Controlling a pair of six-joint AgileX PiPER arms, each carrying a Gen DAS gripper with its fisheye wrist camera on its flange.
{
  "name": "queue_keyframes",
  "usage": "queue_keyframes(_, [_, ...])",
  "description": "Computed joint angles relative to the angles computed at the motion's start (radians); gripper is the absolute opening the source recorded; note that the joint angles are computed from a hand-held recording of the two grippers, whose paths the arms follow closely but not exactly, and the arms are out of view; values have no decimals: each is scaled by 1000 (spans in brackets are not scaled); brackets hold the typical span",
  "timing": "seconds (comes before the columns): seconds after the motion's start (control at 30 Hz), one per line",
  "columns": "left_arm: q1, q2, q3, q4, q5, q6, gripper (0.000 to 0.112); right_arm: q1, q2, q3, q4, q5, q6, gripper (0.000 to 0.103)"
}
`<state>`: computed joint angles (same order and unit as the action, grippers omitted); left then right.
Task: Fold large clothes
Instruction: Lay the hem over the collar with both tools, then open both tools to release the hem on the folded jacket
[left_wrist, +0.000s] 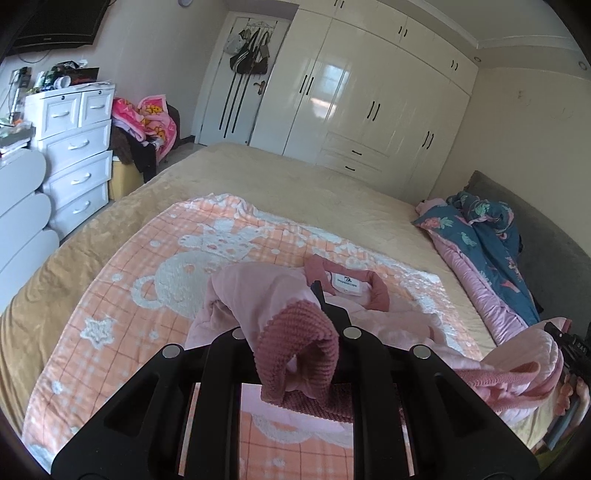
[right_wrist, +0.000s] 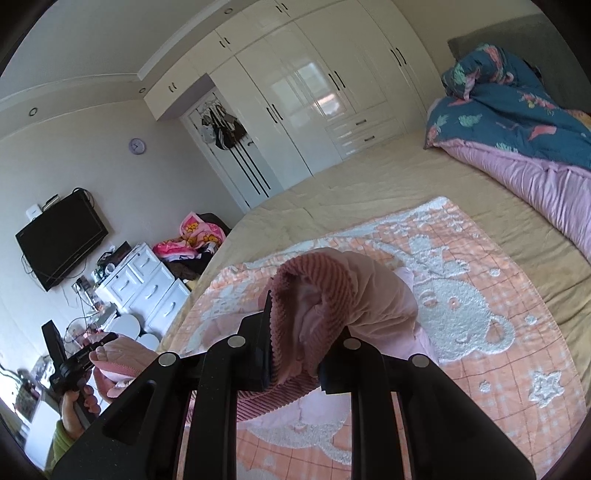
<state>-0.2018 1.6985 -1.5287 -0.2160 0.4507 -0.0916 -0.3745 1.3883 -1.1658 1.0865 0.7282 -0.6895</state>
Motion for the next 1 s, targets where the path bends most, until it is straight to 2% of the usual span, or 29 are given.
queue_keyframes(0.4, [-27,153,-162,166,37,-137,9,41,197,-161,-84,-40,102,17])
queue_keyframes(0.57, [-27,230,-250,196,80,-154,9,53,297,-257,-107,-23,153,18])
queue_keyframes(0.83, [-30,351,-403,222,150,-144,10,24,446,-366,-42,41,174,24])
queue_keyframes(0.93, [-32,399,-465,235,178,-156,10,-1,499,-394,48,98,133,39])
queue_keyframes(1.0, [-32,414,-486,229,187,-157,11,-23,529,-402,121,152,117,67])
